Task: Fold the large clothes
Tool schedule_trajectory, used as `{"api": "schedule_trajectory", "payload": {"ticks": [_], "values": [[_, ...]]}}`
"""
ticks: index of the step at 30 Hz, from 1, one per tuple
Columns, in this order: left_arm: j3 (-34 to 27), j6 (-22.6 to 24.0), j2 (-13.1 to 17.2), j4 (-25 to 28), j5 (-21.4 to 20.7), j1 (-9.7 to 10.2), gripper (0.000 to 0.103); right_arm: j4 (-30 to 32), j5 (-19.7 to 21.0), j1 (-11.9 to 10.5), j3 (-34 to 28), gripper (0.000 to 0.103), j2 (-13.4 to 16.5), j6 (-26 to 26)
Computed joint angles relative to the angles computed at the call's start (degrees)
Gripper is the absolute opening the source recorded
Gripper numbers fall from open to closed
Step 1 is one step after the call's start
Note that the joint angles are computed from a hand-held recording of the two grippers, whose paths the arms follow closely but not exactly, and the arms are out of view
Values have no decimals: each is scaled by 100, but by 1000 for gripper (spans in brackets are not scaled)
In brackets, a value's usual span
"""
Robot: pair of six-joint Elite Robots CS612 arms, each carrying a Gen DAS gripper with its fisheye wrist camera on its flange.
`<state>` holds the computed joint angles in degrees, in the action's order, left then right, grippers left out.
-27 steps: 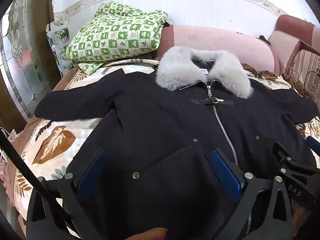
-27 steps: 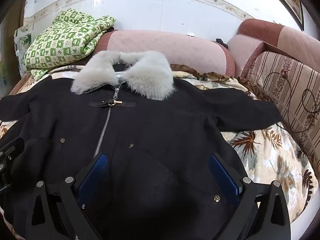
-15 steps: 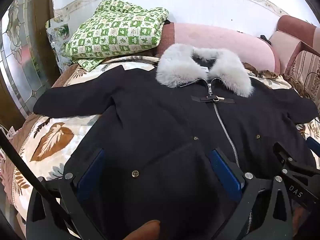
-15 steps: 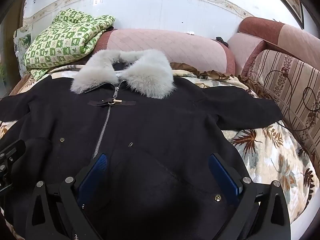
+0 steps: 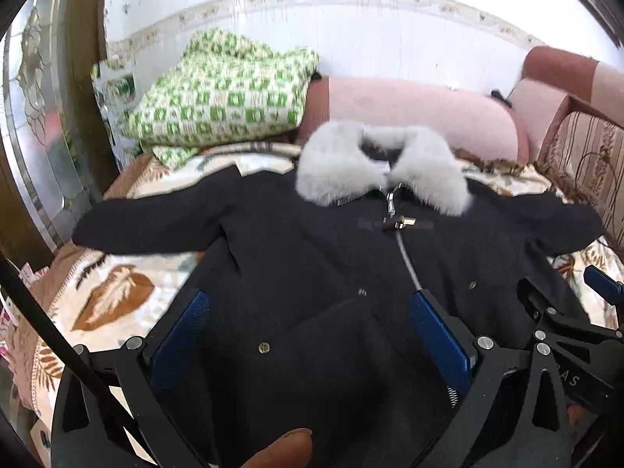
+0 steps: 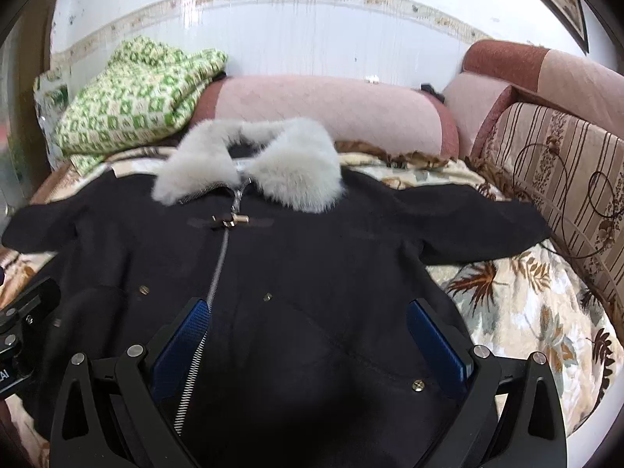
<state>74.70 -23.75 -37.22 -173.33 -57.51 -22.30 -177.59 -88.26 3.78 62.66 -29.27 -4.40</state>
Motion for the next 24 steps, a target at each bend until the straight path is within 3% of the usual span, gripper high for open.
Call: {"api": "schedule_trajectory", "payload": {"ticks": [10, 18, 24], "values": [[794, 309, -451, -1094, 724, -372, 103, -1380, -495, 7, 833, 102, -425, 397], [1678, -143, -1017, -842, 243, -504, 103, -1855, -531, -100, 1807, 102, -877, 688], [2264, -689, -1342, -763, -213, -638, 99, -1732, -532, -189, 2302, 102, -1100, 645]]}}
